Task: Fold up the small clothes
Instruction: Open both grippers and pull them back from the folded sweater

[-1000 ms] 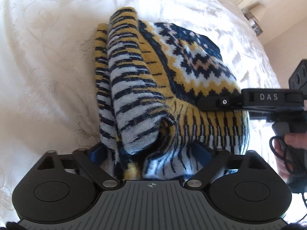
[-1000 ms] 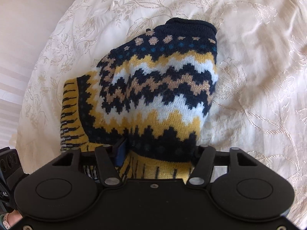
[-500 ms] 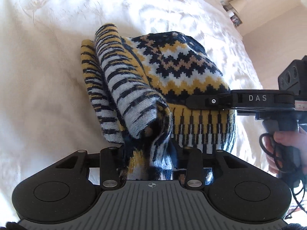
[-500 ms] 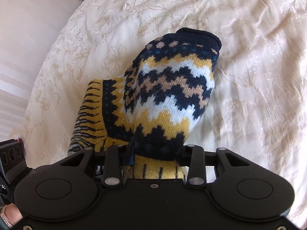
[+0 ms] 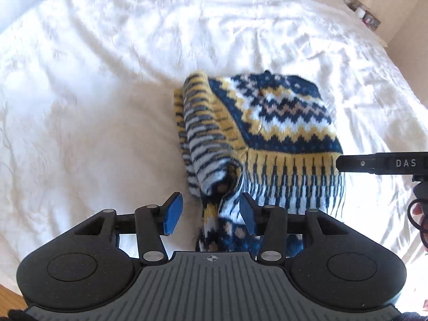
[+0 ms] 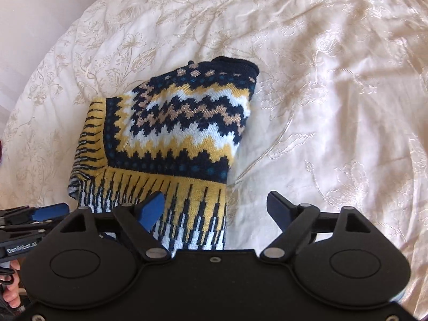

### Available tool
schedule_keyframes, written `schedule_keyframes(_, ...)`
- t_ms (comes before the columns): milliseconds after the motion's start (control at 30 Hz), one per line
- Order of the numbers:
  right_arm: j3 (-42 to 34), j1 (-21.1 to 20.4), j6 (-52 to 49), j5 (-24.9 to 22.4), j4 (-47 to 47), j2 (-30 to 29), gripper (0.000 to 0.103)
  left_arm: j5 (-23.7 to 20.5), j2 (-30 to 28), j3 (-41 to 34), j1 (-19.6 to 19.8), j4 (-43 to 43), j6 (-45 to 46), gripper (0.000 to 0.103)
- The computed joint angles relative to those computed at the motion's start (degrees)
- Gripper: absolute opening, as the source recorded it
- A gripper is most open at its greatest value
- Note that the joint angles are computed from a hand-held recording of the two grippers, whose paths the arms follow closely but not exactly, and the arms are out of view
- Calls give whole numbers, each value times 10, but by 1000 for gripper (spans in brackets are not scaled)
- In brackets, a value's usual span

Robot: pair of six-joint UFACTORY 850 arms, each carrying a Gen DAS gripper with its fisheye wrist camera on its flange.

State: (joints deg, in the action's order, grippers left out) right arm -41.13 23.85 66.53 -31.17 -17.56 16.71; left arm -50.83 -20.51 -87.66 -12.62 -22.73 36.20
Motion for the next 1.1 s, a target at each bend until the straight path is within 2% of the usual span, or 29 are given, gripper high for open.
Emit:
schedule_keyframes(100, 5, 6, 65, -12, -55, 12, 94, 35, -18, -31, -25, 29, -45, 62)
schedule_keyframes(267, 4, -6, 89, -23, -76, 12, 99, 54, -74, -81, -62, 112, -165, 62)
schedule_keyframes(367, -8, -5, 120, -32, -109, -5, 102, 15, -118, -116, -68, 185, -223, 66)
schedule_keyframes(433, -16, -8, 134, -40, -122, -17, 102, 7, -125, -119, -62, 192, -222, 72)
schedule_keyframes(500, -26, -10, 159, -48, -140, -34, 102, 17, -122, -112, -58, 192, -205, 80)
schedule_keyframes(600, -39, -21, 164, -45, -136, -65, 102, 19, -123, -112, -56, 186, -187, 81)
schedule_keyframes(800, -81, -33, 5, -56, -13, -167, 102, 28, -120, -108, -62, 208, -192, 88)
schedule_keyframes(933, -100, -24, -14, -82, -40, -174, 102, 17, -124, -123, -62, 209, -198, 89)
schedule_keyframes(1033, -97, 3, 47, -118, -116, -144, 102, 13, -111, -125, -61, 211, -203, 90)
schedule_keyframes(1067, -97, 14, 59, -136, -131, -133, 102, 16, -102, -121, -61, 212, -203, 93)
schedule_keyframes(1100, -102, 17, 50, -152, -126, -126, 102, 18, -94, -116, -60, 210, -201, 100)
